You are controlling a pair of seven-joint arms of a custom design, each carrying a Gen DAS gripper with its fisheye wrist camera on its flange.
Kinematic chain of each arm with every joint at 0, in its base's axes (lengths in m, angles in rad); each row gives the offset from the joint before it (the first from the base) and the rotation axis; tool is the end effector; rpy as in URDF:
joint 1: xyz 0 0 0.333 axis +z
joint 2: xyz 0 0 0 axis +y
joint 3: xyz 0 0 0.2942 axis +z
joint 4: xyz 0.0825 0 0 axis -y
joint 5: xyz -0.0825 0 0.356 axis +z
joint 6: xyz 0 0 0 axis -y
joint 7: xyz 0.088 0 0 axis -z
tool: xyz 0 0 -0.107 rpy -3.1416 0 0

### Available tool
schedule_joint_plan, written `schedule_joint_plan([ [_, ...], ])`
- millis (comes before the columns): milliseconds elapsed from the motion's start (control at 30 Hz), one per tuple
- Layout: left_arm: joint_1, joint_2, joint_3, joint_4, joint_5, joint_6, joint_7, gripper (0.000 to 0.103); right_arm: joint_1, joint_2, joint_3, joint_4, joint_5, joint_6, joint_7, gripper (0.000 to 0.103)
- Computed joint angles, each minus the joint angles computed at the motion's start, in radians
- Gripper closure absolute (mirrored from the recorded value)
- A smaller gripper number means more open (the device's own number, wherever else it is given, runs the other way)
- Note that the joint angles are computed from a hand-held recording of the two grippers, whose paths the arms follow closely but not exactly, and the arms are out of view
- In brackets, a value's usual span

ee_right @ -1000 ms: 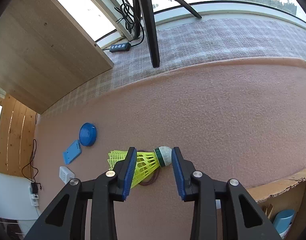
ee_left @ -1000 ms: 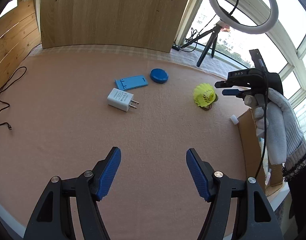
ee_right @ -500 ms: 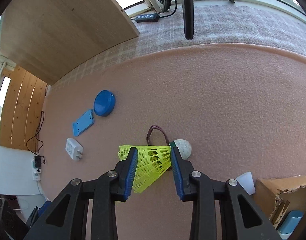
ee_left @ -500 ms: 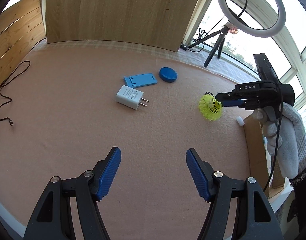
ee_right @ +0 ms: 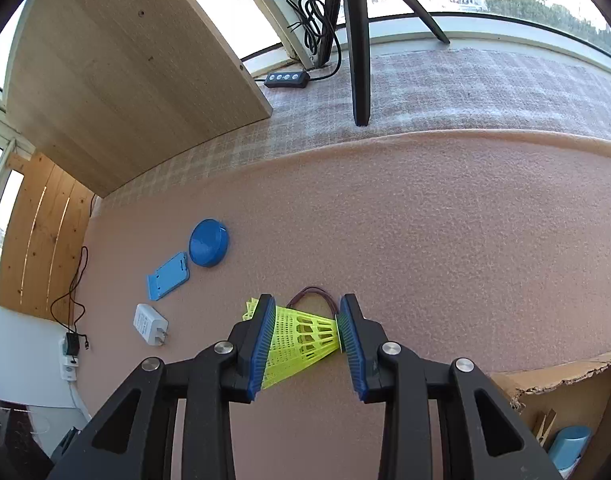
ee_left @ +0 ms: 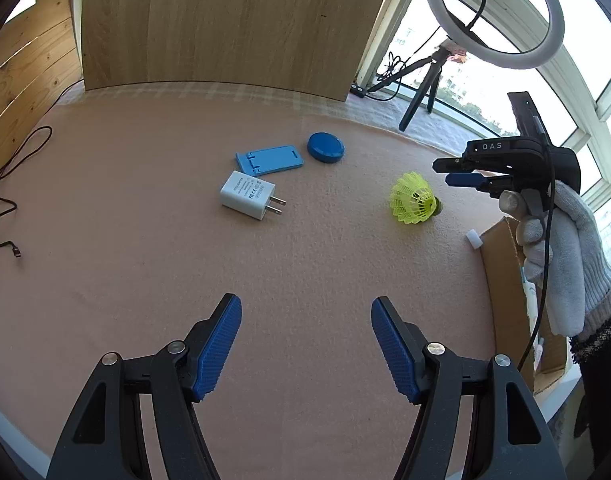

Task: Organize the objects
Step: 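Grasp the yellow shuttlecock with the right gripper and lift it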

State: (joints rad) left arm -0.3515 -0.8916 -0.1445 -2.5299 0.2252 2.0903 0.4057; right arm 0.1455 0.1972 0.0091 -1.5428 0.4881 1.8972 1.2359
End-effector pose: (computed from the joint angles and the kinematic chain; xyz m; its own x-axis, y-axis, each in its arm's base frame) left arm 0.2737 -0.1485 0.5818 0.5208 -0.8189 0.2413 -0.6796 -0.5688 -0.4634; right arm 0.5960 0.1271 0.5433 0.3808 -0.8342 -0.3988 -0.9187 -0.2926 -0.2652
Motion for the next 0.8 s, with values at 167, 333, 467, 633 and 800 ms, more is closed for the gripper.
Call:
schedule_joint_plan([
  [167,0.001,-0.022,0.0,-0.019,-0.005,-0.014,-0.012,0.032,0.005,0.102,0.0,0.095,-0.027,-0.061,0.049,0.073],
  [333,-0.001,-0.05,0.007,-0.049,-0.011,-0.012,-0.023,0.032,-0.02,0.105,0.005,0.094,0.018,-0.171,0.044,0.073],
  [467,0.001,-0.062,0.015,-0.064,-0.009,-0.002,-0.023,0.032,-0.035,0.026,0.004,0.005,0.054,-0.252,-0.014,0.073],
  [633,0.004,-0.051,0.025,-0.06,-0.007,0.01,-0.004,0.032,-0.007,-0.124,0.003,-0.183,0.027,-0.226,-0.082,0.073],
  [800,0.015,-0.038,0.032,-0.055,-0.002,0.007,0.02,0.032,0.001,-0.204,0.0,-0.244,0.029,-0.155,-0.106,0.072],
])
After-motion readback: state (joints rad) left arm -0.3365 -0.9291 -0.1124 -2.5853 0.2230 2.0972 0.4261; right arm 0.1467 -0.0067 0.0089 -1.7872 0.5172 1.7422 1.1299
